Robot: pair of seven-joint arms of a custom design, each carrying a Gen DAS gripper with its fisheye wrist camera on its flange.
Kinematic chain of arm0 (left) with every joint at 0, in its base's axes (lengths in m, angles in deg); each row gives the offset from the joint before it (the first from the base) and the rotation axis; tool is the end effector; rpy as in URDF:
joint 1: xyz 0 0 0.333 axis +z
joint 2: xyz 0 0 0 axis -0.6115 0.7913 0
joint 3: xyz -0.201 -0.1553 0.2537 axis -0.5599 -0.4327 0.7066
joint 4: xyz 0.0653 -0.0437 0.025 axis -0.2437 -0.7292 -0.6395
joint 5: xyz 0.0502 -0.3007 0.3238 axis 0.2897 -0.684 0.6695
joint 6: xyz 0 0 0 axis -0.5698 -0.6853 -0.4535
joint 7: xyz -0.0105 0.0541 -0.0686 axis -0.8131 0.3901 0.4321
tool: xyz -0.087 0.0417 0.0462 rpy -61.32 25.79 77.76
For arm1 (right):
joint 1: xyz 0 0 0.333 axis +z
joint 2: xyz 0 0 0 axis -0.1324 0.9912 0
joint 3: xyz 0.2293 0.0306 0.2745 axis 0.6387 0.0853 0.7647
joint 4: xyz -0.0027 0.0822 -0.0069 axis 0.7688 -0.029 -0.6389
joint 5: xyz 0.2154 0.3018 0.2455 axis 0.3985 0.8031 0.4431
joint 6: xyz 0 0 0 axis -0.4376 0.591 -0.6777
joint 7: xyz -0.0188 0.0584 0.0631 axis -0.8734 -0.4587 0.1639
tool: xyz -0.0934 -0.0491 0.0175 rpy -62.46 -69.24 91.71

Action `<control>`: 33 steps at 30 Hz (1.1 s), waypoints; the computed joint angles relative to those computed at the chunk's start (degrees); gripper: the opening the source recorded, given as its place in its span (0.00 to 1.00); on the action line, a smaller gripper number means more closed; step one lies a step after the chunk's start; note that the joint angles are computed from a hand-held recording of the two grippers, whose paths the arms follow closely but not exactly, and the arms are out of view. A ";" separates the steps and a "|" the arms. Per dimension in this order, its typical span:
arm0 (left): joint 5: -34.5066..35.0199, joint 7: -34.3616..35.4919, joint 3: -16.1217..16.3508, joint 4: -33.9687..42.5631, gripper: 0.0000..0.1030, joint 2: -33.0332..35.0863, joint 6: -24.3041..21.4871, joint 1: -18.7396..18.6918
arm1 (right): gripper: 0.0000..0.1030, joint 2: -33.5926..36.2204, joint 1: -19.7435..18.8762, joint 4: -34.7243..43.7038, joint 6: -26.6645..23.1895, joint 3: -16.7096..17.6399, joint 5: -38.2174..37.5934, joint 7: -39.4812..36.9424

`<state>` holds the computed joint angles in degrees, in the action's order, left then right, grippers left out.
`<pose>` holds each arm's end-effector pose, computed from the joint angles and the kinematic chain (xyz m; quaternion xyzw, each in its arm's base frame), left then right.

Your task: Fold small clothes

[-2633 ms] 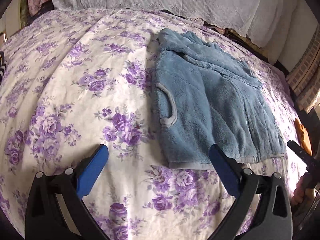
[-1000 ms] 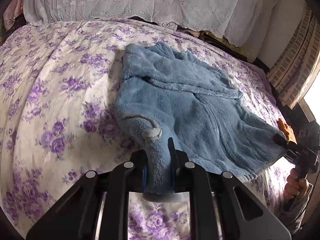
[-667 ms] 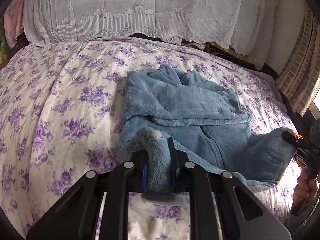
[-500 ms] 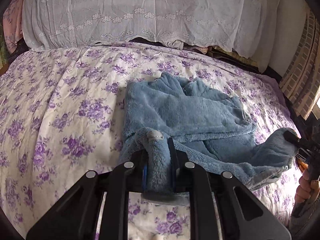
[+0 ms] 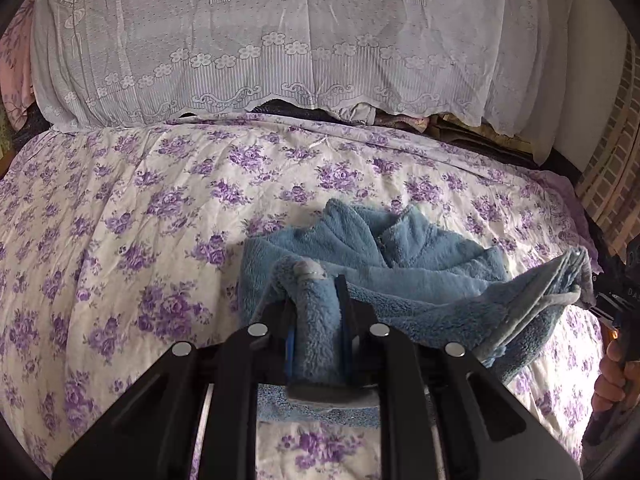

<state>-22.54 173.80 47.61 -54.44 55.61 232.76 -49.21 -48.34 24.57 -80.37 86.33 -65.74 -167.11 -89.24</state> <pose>0.6334 -0.3028 0.5049 -0.3463 0.8444 -0.3982 0.0925 0.3770 0.4235 0.4730 -0.2954 0.7923 -0.2064 0.4923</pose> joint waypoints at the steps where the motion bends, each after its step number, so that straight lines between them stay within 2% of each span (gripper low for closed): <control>1: 1.36 -1.36 0.22 1.10 0.15 1.00 0.34 -0.55 | 0.14 0.02 -0.45 0.01 0.63 -0.51 -0.52 0.32; 7: 11.16 -12.33 1.57 8.45 0.15 7.94 1.47 -3.03 | 0.14 1.08 -3.36 0.12 3.50 -3.00 -2.51 2.71; 10: 18.00 -19.60 3.25 12.49 0.15 12.07 1.39 -4.81 | 0.14 1.93 -4.93 -0.66 5.56 -4.26 -4.72 6.90; 13: 24.70 -27.06 5.17 17.51 0.15 16.96 -0.62 -6.59 | 0.15 3.95 -6.27 -0.93 7.97 -5.59 -6.94 11.30; 16: 27.30 -30.74 4.61 21.18 0.19 20.93 -2.79 -6.32 | 0.15 6.47 -7.02 -0.96 10.06 -6.70 -10.58 16.52; 19: 27.85 -30.21 3.00 20.65 0.22 21.88 0.23 -5.48 | 0.15 7.98 -7.13 -0.80 11.57 -7.51 -11.24 16.54; 21: 29.39 -31.29 3.32 21.33 0.25 21.80 -0.57 -6.01 | 0.20 7.86 -7.06 -0.61 11.90 -7.75 -11.30 15.50; 23: 26.83 -29.18 0.53 21.07 0.36 21.12 -1.64 -3.51 | 0.28 7.43 -6.71 -0.34 11.02 -7.53 -10.26 13.01; 25: 20.68 -25.73 -3.51 21.03 0.58 20.41 -3.95 0.47 | 0.35 6.09 -5.77 -0.17 7.59 -6.61 -8.77 9.96; 26: 17.23 -23.75 -5.13 20.28 0.64 19.66 -3.62 2.10 | 0.36 5.30 -5.23 0.03 5.51 -6.00 -8.49 8.06; 28: 13.37 -21.09 -5.59 16.90 0.83 16.96 2.20 2.61 | 0.43 4.14 -4.20 0.94 1.32 -4.76 -7.15 2.78; 30: 13.75 -19.28 -4.61 14.26 0.84 14.84 7.38 1.43 | 0.49 3.79 -3.48 2.03 -1.33 -3.94 -6.09 -1.30; 32: 11.72 -14.80 -6.66 13.14 0.84 13.91 8.31 2.75 | 0.58 3.61 -3.10 2.42 -2.98 -3.58 -5.91 -2.27; 33: 11.41 -13.53 -6.79 12.86 0.85 13.74 8.57 2.59 | 0.63 3.54 -2.75 2.34 -5.68 -3.13 -4.94 -2.13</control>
